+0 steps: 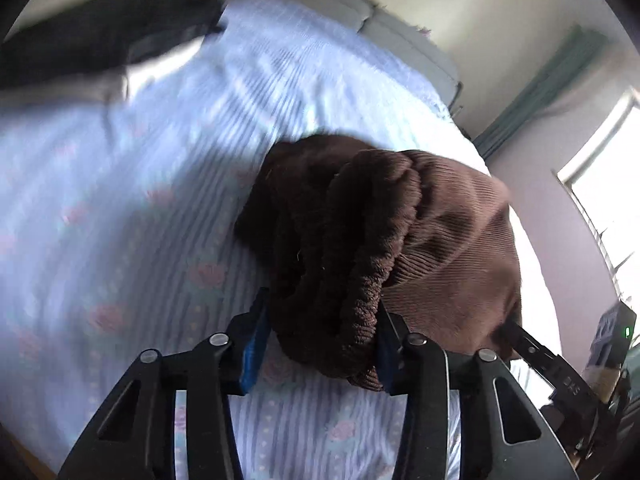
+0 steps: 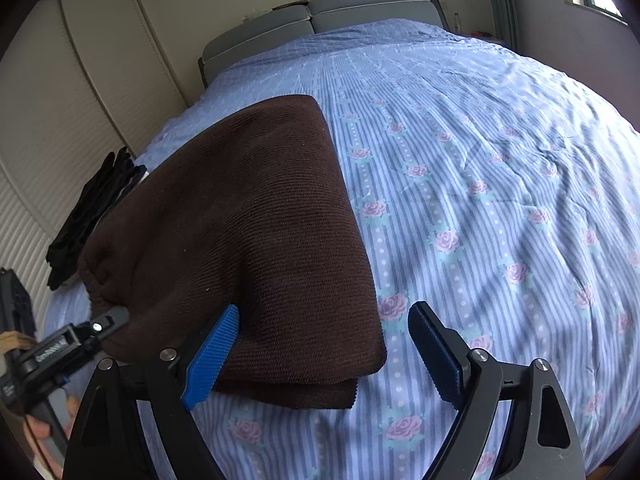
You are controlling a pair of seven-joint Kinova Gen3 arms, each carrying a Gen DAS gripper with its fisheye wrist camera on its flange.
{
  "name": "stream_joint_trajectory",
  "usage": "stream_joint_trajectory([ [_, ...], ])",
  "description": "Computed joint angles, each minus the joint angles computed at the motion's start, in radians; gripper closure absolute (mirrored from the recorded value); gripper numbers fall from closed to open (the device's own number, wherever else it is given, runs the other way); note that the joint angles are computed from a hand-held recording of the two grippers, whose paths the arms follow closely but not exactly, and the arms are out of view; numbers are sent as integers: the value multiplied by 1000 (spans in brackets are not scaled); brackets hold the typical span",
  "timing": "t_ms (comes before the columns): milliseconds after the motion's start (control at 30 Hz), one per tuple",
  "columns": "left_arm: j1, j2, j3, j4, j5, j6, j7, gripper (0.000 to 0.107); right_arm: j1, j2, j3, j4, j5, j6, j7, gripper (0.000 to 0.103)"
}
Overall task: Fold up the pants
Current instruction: 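Grasp the pants bundle with the right tool while the left tool holds its other end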
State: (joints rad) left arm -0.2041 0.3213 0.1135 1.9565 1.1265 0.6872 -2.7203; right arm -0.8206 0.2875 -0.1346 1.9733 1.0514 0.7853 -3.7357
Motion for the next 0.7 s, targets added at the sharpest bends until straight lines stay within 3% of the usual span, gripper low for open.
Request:
stream_joint_trajectory([
  [100, -8, -107, 33, 41, 30, -70, -116, 66, -11, -11, -7, 0, -4, 11, -6, 16],
  [200, 28, -133, -25, -10, 24, -20, -123, 66, -28, -25, -16, -3, 7, 36, -31, 16],
  [333, 37, -92, -16, -119, -72, -14, 2, 66, -40, -29, -30, -45, 22, 106, -11, 16],
  [433, 120, -1, -105, -247, -165, 60, 124, 66, -38, -12, -32, -93, 22, 147, 53, 16],
  [500, 145, 51, -122, -302, -231, 89, 206, 65, -40, 5, -29, -123, 16, 174, 89, 16],
  [600, 94, 101, -33, -327, -341, 61, 297, 61, -38, 22, -22, -146, 8, 174, 133, 16],
  [700, 58, 131, 6, -331, -367, 61, 341, 51, -43, 38, -12, -161, -8, 181, 159, 16],
])
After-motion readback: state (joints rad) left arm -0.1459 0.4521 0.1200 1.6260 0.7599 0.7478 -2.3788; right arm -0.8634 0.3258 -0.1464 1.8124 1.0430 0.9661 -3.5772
